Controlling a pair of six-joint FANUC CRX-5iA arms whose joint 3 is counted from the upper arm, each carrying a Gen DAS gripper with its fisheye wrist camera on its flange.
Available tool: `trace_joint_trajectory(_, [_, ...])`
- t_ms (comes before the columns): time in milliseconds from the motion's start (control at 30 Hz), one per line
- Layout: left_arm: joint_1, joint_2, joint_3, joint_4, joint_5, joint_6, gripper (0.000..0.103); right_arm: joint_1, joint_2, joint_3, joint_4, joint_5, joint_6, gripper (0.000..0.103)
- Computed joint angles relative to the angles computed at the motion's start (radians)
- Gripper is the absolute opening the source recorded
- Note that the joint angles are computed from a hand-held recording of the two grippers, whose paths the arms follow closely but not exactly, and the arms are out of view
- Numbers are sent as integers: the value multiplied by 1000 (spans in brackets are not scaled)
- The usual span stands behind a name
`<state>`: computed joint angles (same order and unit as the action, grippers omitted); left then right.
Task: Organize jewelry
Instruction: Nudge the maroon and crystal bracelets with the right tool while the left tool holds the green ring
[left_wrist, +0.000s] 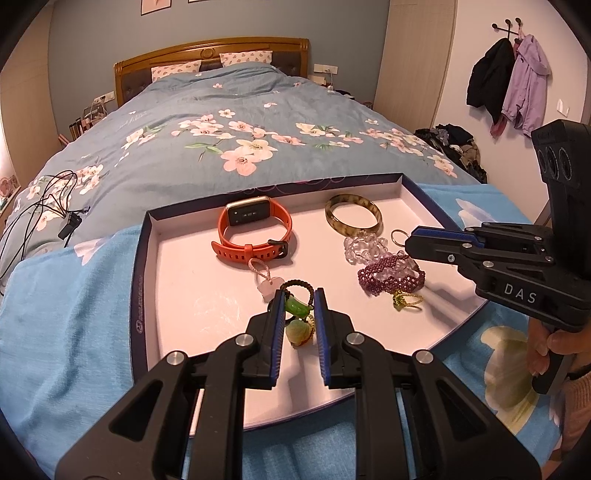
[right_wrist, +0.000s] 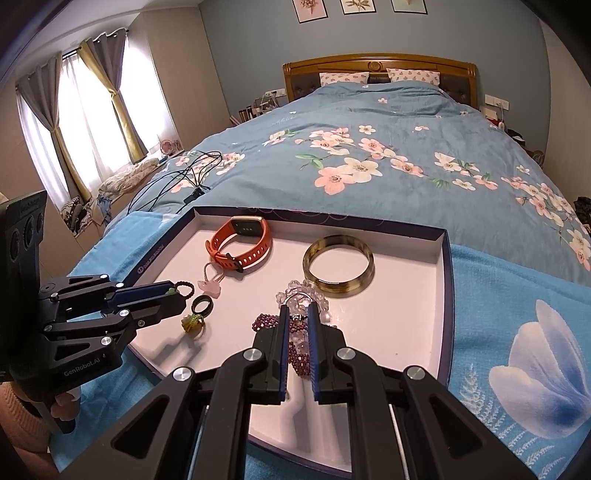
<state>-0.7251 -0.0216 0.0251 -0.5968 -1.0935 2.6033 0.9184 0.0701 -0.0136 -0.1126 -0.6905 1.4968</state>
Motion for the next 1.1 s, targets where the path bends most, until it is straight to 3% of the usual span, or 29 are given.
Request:
trace_joint_trajectory(1000, [31, 29, 4, 34, 5, -11, 16, -1, 4, -2, -12, -17, 4, 8])
trace_joint_trajectory(1100, [29, 30, 4, 27, 5, -4, 20, 0, -2, -9, -12, -10, 1, 9])
